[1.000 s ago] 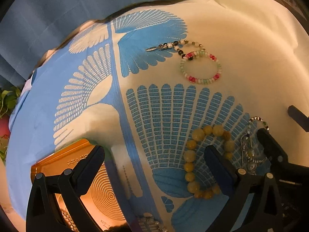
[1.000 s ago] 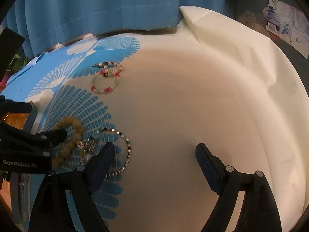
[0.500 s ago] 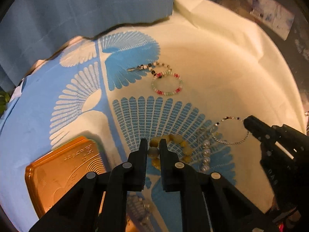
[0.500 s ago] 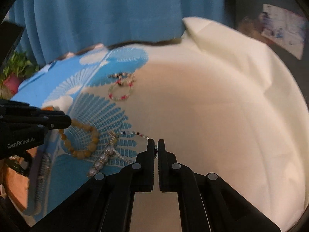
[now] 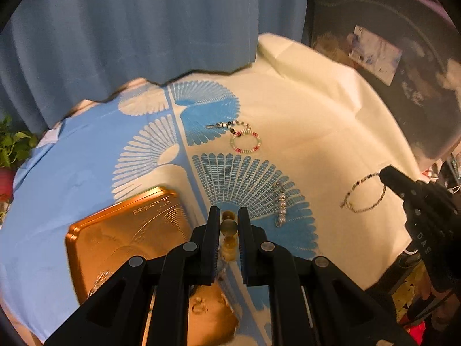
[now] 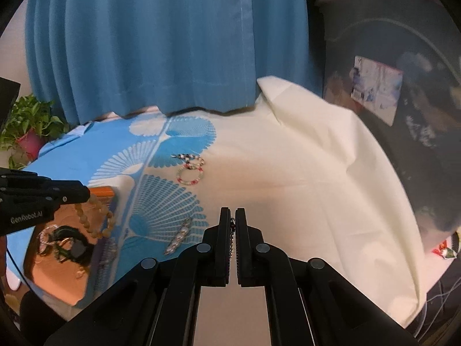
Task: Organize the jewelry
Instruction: 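Lift and carry both bracelets over the copper tray with both tools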
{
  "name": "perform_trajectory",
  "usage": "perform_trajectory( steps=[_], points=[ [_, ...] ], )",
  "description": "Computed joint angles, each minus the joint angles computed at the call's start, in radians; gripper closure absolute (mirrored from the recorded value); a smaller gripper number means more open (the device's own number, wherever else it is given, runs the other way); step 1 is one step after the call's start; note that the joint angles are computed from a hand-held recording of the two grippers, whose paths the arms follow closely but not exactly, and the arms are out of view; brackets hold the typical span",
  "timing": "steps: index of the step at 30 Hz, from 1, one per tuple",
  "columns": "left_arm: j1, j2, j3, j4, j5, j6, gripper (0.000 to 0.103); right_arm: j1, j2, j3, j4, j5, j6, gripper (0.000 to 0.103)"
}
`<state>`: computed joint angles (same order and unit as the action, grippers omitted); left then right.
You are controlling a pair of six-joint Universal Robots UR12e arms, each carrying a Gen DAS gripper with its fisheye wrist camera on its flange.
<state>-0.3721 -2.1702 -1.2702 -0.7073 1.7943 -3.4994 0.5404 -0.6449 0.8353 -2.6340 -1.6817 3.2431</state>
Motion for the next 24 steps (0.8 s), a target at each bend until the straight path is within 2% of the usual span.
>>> perform_trajectory(
  steps=[7,14,24],
  points=[
    [-0.027,0.101,-0.129,0.086,0.035,-0.030,0.093,0.022,-0.100,0.152,-0.087,0.005,-0.011,0.100],
    [-0.058,0.217,-0.288,0.163,0.052,-0.092,0.093,0.057,-0.196,0.305,-0.161,0.036,-0.041,0.100],
    [-0.110,0.355,-0.485,0.223,0.115,-0.175,0.093,0.111,-0.291,0.480,-0.183,0.152,-0.046,0.100]
  ],
)
